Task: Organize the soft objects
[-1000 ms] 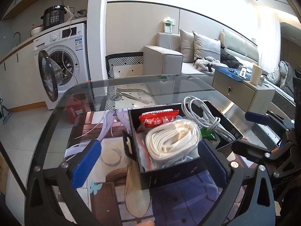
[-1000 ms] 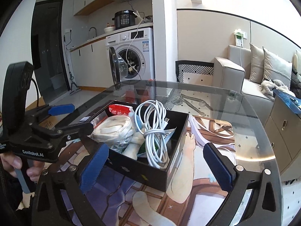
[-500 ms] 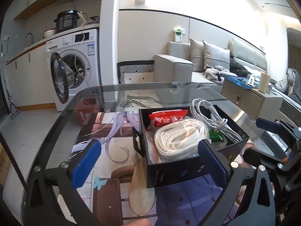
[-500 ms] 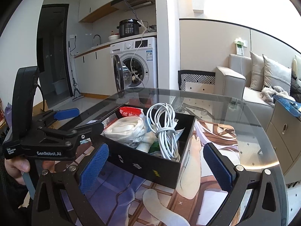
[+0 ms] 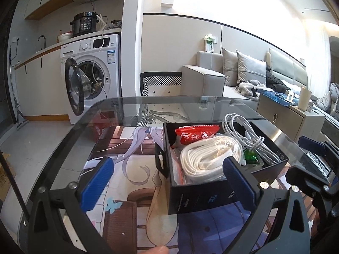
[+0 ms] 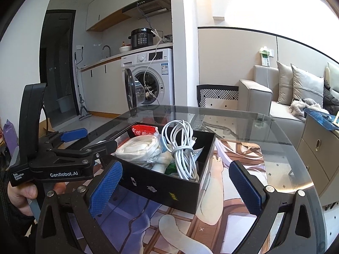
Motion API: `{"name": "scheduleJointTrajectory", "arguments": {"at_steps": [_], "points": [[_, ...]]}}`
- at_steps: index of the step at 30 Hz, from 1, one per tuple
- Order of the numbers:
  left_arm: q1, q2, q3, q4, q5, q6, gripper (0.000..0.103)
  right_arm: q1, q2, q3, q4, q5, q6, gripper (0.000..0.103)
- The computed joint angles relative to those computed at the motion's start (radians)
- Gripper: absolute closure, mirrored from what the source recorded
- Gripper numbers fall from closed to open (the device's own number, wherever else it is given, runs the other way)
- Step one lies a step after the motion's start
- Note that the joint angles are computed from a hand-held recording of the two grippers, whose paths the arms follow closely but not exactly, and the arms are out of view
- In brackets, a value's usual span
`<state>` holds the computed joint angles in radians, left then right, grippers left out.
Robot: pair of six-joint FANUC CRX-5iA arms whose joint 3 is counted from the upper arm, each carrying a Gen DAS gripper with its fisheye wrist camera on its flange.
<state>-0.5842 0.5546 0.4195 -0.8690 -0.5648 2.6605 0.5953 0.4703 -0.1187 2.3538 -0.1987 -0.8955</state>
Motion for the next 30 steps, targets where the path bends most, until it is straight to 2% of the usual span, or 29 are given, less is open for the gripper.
{"name": "scheduleJointTrajectory", "arguments": {"at_steps": [11, 30], "points": [[-0.022, -0.013, -0.015, -0.080, 0.001, 0.067, 0.000, -0.001, -0.006, -0.011, 0.016, -0.022, -0.020, 0.001], [-0.028, -0.018, -0.019, -0.099, 0.004, 0.074, 0.000, 0.019, -0.013, -0.028, -0.030, -0.055, 0.022, 0.000]]}}
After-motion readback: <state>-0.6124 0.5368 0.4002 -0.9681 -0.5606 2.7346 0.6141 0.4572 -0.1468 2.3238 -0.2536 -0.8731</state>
